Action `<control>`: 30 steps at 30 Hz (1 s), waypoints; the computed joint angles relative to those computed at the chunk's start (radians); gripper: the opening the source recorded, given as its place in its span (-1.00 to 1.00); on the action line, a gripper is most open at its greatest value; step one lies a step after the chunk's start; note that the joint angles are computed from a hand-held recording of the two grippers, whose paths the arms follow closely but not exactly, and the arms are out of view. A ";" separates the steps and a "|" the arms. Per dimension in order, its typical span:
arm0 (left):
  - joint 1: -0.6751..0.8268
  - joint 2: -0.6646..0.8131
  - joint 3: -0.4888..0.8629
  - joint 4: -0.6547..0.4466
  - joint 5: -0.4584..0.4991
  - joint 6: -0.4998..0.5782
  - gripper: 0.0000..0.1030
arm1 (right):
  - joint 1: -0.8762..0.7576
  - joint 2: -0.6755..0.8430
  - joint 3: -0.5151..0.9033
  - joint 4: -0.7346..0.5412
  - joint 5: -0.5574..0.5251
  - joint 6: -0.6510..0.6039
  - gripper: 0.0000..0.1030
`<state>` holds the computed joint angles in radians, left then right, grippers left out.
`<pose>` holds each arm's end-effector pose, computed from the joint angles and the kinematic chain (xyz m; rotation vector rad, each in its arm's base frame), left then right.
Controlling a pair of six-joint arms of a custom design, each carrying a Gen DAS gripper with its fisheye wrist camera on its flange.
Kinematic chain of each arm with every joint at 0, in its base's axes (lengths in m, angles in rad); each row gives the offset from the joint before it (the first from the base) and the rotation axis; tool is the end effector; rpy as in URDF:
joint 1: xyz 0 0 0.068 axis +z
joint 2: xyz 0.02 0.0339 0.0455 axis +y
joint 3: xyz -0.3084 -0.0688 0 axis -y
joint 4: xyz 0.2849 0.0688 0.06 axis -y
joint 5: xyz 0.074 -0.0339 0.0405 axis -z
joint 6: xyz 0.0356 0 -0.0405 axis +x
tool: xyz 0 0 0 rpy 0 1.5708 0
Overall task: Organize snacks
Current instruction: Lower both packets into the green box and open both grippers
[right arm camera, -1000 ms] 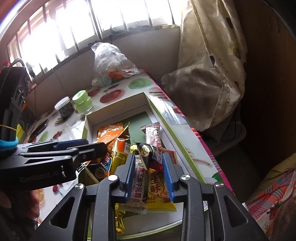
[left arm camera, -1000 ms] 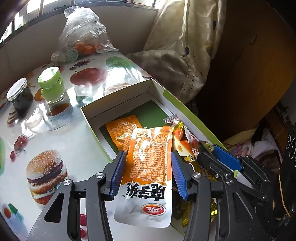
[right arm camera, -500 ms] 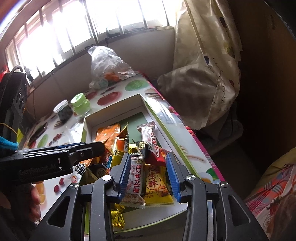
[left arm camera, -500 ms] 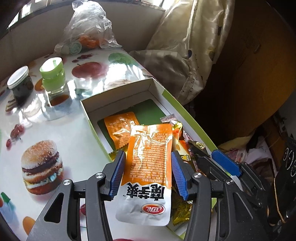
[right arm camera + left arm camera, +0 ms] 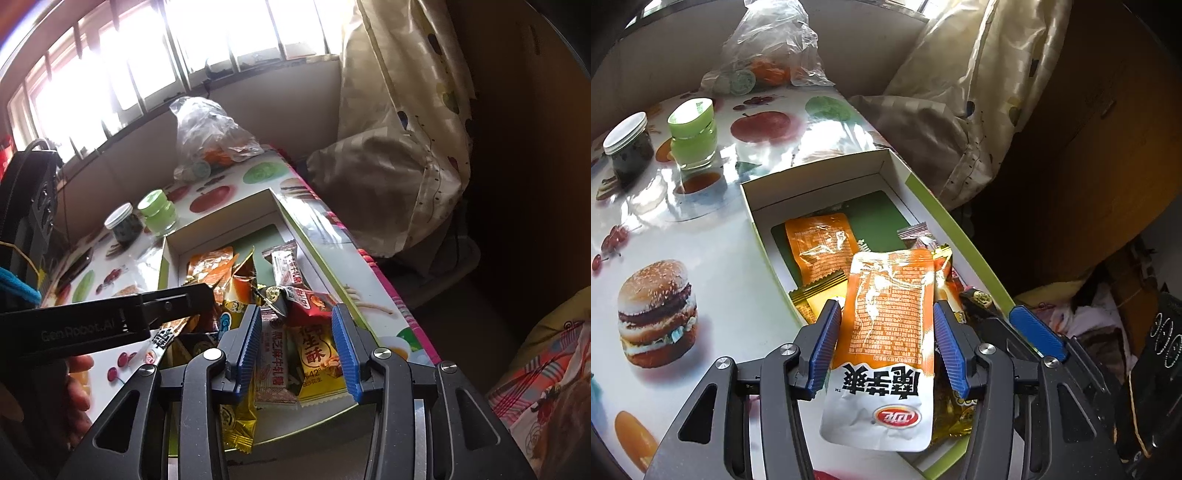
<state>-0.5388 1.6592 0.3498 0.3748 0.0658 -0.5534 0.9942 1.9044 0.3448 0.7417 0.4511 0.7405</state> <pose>0.2081 -0.1271 0.0729 0.0091 2.5836 -0.5145 0.1529 0.2067 0.0433 -0.0842 2.3113 0.3525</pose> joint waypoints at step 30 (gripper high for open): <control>-0.060 -0.053 -0.091 0.079 0.045 -0.188 0.13 | 0.158 -0.097 -0.095 -0.047 0.118 0.156 -0.17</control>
